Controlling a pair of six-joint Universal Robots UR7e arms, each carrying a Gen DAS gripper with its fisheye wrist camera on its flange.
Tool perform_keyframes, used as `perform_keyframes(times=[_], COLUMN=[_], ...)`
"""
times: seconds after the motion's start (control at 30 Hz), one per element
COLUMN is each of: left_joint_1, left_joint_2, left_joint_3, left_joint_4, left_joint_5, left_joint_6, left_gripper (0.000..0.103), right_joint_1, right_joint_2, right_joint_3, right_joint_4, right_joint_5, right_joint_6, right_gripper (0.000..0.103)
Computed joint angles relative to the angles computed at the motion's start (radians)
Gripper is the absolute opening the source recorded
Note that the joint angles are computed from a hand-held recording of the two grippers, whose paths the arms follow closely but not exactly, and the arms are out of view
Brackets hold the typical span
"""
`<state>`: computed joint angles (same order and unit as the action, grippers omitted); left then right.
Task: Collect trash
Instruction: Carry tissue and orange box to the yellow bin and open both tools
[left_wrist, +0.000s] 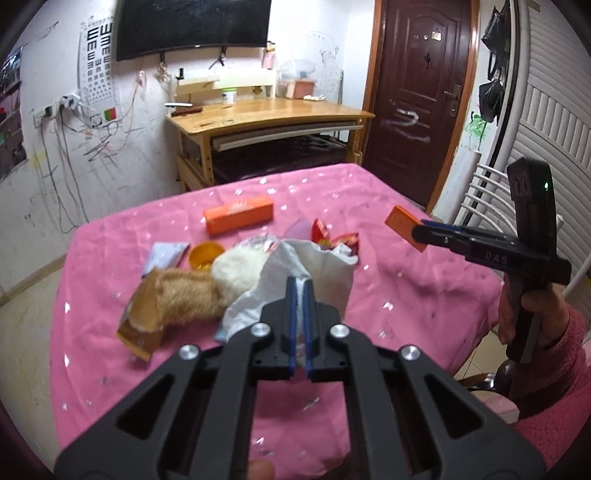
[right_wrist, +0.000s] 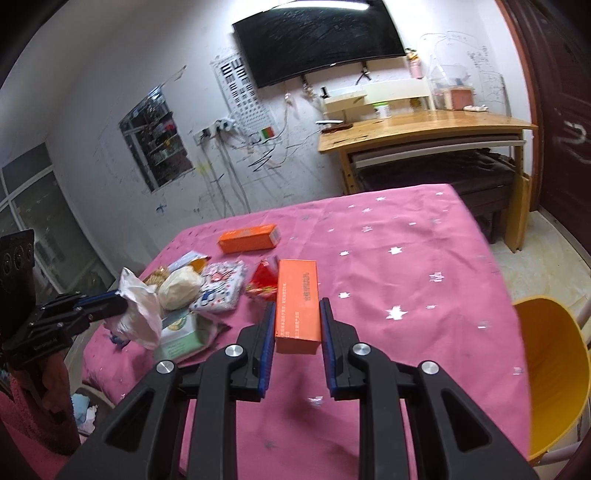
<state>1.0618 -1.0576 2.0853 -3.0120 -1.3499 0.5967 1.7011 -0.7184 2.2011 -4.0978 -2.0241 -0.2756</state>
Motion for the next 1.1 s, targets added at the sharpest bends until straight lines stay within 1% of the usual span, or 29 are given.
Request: perform_keyframes(times=[0.23, 0.3, 0.4, 0.5, 0.57, 0.63, 0.7, 0.83, 0.9, 0.93, 1.07, 1.1], left_joint_1=[-0.069, -0.096, -0.131, -0.169, -0.192, -0.215, -0.233, -0.262, -0.276, -0.280, -0.308, -0.315], left_joint_2=[0.053, 0.080, 0.122, 0.185, 0.234, 0.289, 0.338, 0.447, 0.485, 0.501, 0.578, 0.593], left_joint_3=[-0.030, -0.048, -0.079, -0.135, -0.178, -0.226, -0.268, -0.361, -0.383, -0.393, -0.446, -0.456], left_joint_4=[0.009, 0.023, 0.053, 0.115, 0.156, 0.196, 0.226, 0.292, 0.291, 0.293, 0.301, 0.304], left_joint_5=[-0.032, -0.053, -0.098, -0.166, -0.207, -0.238, -0.261, -0.301, -0.303, -0.302, -0.260, -0.246], left_joint_6=[-0.003, -0.007, -0.023, -0.062, -0.098, -0.142, -0.183, -0.265, -0.299, -0.310, -0.362, -0.376], left_gripper=[0.002, 0.002, 0.002, 0.002, 0.002, 0.002, 0.002, 0.002, 0.002, 0.002, 0.002, 0.002], right_joint_1=[-0.059, -0.085, -0.130, -0.174, -0.218, -0.261, -0.310, -0.412, -0.450, -0.466, -0.510, -0.512], right_joint_2=[-0.058, -0.080, -0.105, -0.121, -0.135, -0.142, -0.153, -0.177, -0.180, -0.179, -0.184, -0.184], right_joint_3=[0.100, 0.133, 0.175, 0.204, 0.232, 0.251, 0.275, 0.308, 0.319, 0.319, 0.312, 0.308], right_joint_4=[-0.143, -0.182, -0.239, -0.296, -0.326, -0.356, -0.374, -0.375, -0.369, -0.359, -0.301, -0.287], right_joint_5=[-0.010, -0.010, -0.013, -0.042, -0.023, -0.019, 0.009, 0.070, 0.100, 0.103, 0.119, 0.112], right_joint_6=[0.016, 0.022, 0.029, 0.036, 0.051, 0.065, 0.091, 0.138, 0.159, 0.168, 0.180, 0.180], right_gripper=[0.017, 0.017, 0.017, 0.017, 0.017, 0.017, 0.017, 0.017, 0.017, 0.017, 0.017, 0.017])
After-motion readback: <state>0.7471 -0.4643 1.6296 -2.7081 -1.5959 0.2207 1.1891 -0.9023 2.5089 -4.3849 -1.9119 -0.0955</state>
